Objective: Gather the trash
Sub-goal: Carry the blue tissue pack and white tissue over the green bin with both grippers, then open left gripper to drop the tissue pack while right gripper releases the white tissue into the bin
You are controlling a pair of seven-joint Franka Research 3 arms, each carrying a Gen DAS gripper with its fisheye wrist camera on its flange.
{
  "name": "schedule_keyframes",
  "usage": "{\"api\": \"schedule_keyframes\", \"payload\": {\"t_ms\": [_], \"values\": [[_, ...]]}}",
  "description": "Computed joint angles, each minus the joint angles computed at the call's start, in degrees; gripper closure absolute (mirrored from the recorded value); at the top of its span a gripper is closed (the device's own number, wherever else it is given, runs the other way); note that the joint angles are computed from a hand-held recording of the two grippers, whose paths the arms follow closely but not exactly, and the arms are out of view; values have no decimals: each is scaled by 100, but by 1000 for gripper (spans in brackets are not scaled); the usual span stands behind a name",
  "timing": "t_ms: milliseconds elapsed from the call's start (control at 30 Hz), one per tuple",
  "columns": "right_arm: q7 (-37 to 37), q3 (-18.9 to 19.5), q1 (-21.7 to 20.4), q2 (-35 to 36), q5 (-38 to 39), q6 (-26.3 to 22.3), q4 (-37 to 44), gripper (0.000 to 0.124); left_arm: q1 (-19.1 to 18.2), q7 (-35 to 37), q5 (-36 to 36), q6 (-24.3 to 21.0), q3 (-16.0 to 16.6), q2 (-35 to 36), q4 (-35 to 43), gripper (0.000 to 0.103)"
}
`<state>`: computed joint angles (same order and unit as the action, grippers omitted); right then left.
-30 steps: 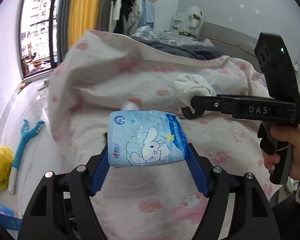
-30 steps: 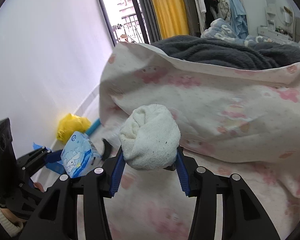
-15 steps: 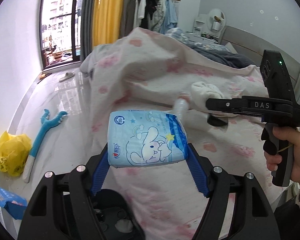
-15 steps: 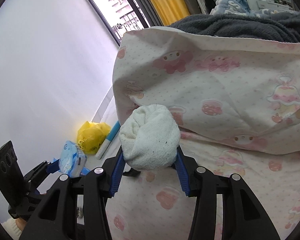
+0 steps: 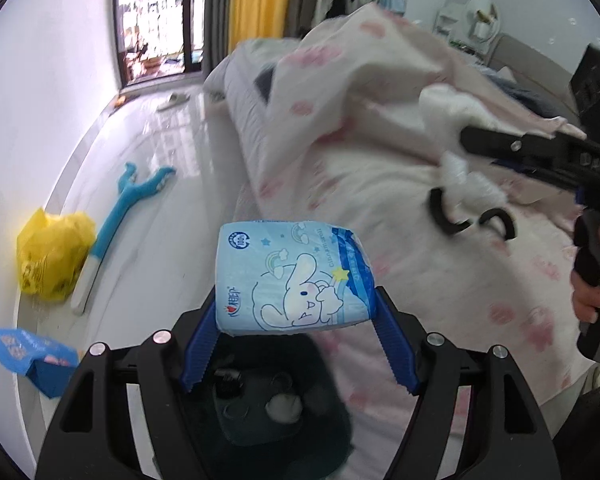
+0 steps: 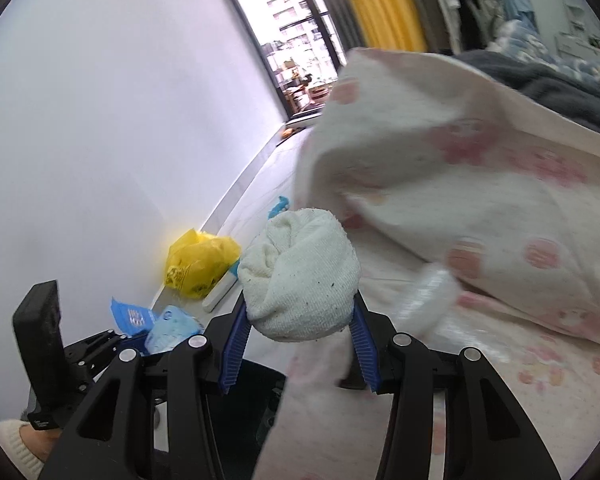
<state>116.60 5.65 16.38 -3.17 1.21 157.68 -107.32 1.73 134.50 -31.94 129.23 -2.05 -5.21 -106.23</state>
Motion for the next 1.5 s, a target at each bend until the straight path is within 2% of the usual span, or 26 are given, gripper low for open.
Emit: {"api": "schedule_keyframes", "payload": {"t_ms": [500,800,967,1067,1500], "values": [[-381,45,658,1128,-261,-740,1382,75,539,-744,1042,-790,-15,681,506,28],[-803,2,1028,1992,-71,-1567,2499,76,763,-756,1561,-1282,-40,956,648,28],[-902,-27,1196,2369,8,-1951,2984,76,895,-701,1609,-1583,-40,1094,787,25],[-1021,-30,1225,2560,108,-2193,3217,76,967,-659,1576,-1576,-40,1112,804,20],[-1015,-83,1446,3203,230,-3206,3854,75,1192,-150,587,-1122,66,788,824,20]]}}
